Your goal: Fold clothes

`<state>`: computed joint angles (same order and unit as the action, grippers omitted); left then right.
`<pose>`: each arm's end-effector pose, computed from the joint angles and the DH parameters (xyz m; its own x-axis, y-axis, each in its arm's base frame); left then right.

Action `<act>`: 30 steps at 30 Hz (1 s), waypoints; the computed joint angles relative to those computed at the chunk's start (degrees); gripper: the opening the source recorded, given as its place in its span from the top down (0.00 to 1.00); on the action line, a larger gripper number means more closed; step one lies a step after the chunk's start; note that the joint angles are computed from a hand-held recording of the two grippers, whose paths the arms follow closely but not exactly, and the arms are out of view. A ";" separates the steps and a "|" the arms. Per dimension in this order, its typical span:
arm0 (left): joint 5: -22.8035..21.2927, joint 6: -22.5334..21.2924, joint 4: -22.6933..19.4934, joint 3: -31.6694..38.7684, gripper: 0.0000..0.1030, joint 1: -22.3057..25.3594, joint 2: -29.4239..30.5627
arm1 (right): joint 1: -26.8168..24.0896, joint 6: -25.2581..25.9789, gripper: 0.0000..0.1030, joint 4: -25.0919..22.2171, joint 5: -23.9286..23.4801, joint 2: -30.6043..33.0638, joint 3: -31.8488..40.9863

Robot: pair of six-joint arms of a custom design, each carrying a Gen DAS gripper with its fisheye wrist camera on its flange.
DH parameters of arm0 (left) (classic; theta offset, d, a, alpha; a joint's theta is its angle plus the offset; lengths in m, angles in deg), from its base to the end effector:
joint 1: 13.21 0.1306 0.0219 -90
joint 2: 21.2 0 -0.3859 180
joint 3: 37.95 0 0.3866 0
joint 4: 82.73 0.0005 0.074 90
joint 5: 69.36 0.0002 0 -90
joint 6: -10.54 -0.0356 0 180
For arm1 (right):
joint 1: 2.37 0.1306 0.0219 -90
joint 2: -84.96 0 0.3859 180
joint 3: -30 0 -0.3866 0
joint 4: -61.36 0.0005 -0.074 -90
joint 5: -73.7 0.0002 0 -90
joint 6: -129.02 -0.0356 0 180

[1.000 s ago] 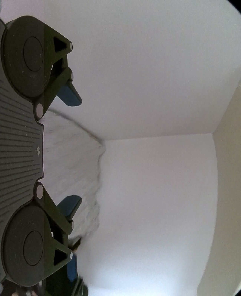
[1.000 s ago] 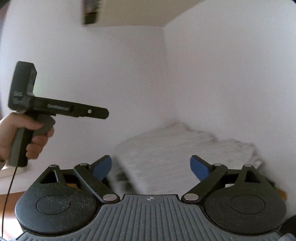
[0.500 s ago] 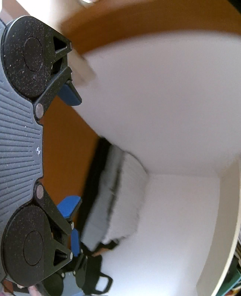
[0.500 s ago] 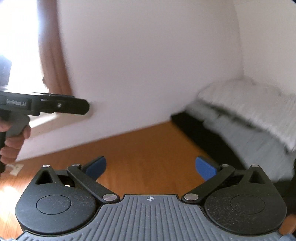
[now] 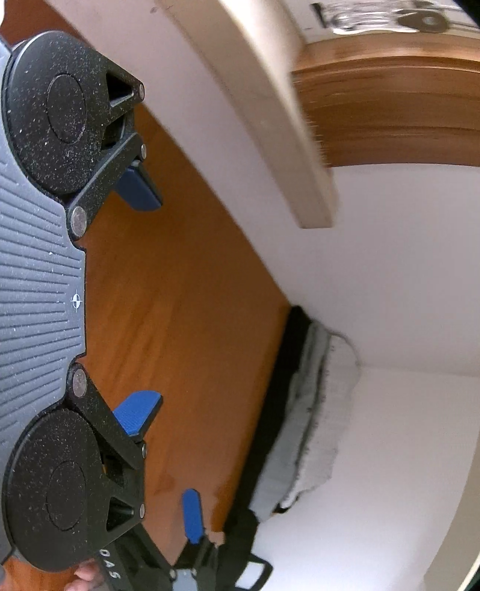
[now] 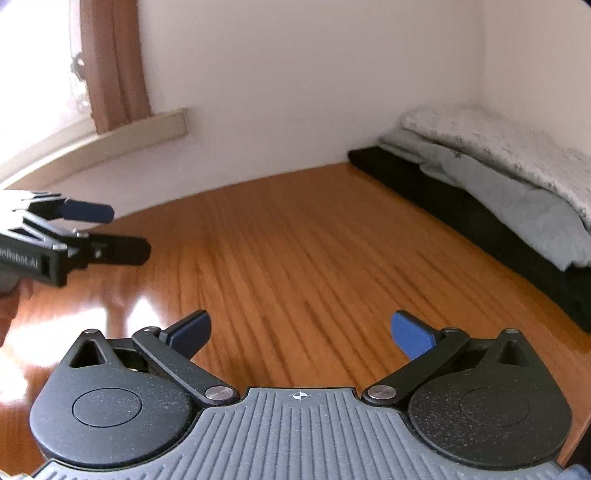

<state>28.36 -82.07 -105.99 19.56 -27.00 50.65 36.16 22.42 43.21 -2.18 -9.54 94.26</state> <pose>0.3510 -0.0916 0.3347 -0.5765 0.1880 -0.7952 0.3662 0.9294 -0.0458 0.3466 0.2642 0.3062 -0.6062 -0.1285 -0.7849 -0.2958 0.9525 0.0724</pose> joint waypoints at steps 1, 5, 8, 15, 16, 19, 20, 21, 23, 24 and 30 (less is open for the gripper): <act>0.21 -0.81 0.31 -0.20 0.00 0.18 0.53 | 0.30 -0.98 0.00 -0.23 0.61 0.21 -0.03; 2.30 -3.73 0.54 -0.36 0.00 1.49 2.45 | 1.90 -3.45 0.00 -2.20 4.61 0.84 0.64; 3.62 -5.65 0.90 0.48 0.00 2.20 4.11 | 3.30 -5.19 0.00 -3.38 8.64 1.91 1.49; 5.77 -11.11 0.47 2.72 0.00 2.42 7.68 | 7.42 -17.43 0.00 -9.10 19.22 3.39 3.32; 6.55 -11.78 0.42 2.90 0.00 2.43 7.99 | 8.32 -20.36 0.00 -10.95 21.28 4.00 4.11; 8.51 -13.57 0.23 3.35 0.00 2.54 8.76 | 10.98 -29.97 0.00 -17.67 26.90 6.08 6.86; 8.72 -13.76 0.28 3.43 0.00 2.53 8.95 | 11.72 -32.91 0.00 -19.96 28.31 6.66 7.74; 8.95 -13.96 0.32 3.50 0.00 2.53 9.14 | 12.58 -36.29 0.00 -22.77 29.79 7.31 8.77; 9.71 -14.70 0.48 3.43 0.00 2.50 9.39 | 14.56 -44.36 0.00 -29.29 32.57 8.86 11.13; 10.42 -15.39 0.25 3.38 0.00 2.61 9.33 | 15.47 -47.81 0.00 -32.12 33.52 9.48 12.05; 14.13 -19.11 -1.42 2.74 0.00 3.45 8.37 | 19.80 -65.54 0.00 -46.91 36.55 12.92 16.81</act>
<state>42.49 -101.18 -107.42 22.30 -23.56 59.02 55.96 -43.12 -3.69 34.37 3.37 111.07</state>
